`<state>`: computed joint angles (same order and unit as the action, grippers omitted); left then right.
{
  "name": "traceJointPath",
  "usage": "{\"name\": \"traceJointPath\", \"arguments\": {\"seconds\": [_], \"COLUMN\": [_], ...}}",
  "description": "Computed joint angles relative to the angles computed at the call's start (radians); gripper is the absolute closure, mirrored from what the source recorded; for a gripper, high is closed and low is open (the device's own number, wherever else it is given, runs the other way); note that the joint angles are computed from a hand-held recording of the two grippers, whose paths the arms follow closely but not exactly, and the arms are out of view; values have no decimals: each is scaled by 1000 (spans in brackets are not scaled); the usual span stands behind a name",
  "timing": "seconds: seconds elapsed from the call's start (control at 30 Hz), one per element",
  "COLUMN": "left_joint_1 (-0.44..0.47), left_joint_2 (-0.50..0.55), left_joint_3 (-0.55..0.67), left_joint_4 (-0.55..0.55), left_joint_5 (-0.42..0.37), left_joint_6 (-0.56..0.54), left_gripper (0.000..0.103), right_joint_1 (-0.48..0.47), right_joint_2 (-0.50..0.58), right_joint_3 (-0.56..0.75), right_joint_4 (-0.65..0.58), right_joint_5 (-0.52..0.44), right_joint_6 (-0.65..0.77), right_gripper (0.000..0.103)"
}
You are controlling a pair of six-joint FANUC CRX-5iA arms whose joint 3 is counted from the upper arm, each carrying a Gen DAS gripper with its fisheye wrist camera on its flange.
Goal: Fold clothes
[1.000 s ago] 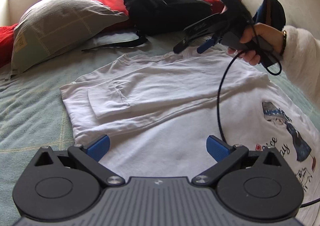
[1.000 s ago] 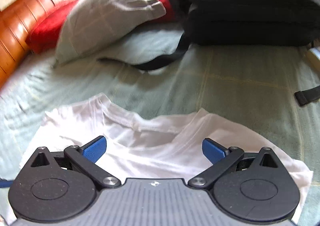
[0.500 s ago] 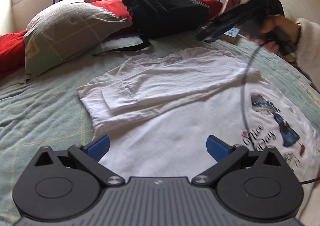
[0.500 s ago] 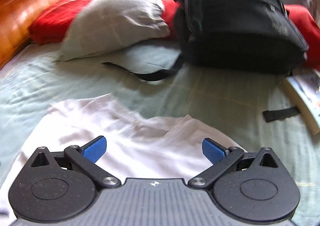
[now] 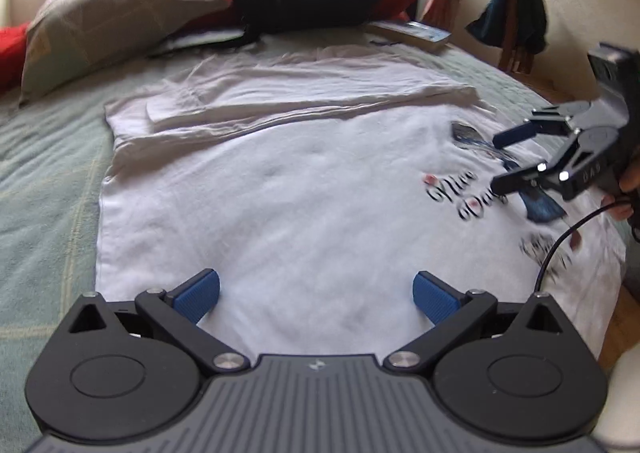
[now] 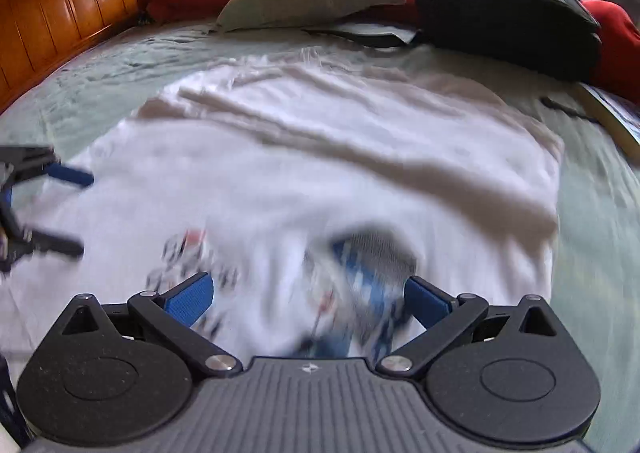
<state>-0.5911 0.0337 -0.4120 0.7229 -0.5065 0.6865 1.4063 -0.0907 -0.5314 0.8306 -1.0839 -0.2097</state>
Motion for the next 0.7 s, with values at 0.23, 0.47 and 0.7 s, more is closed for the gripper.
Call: {"name": "traceJointPath", "arguments": {"seconds": [0.23, 0.47, 0.7], "left_joint_1": [11, 3, -54], "left_joint_2": [-111, -214, -267], "left_joint_3": [-91, -138, -115], "left_joint_4": [-73, -238, -427], "left_joint_5": [26, 25, 24], "left_joint_6": [68, 223, 438], "left_gripper": [1, 1, 1], "right_joint_1": [214, 343, 384], "right_joint_2": [-10, 8, 58], "right_joint_3": [-42, -58, -34], "right_joint_4": [-4, -16, -22], "right_joint_5": [-172, -267, -332], "right_joint_6": [-208, -338, -387], "right_gripper": [0, 0, 0]}}
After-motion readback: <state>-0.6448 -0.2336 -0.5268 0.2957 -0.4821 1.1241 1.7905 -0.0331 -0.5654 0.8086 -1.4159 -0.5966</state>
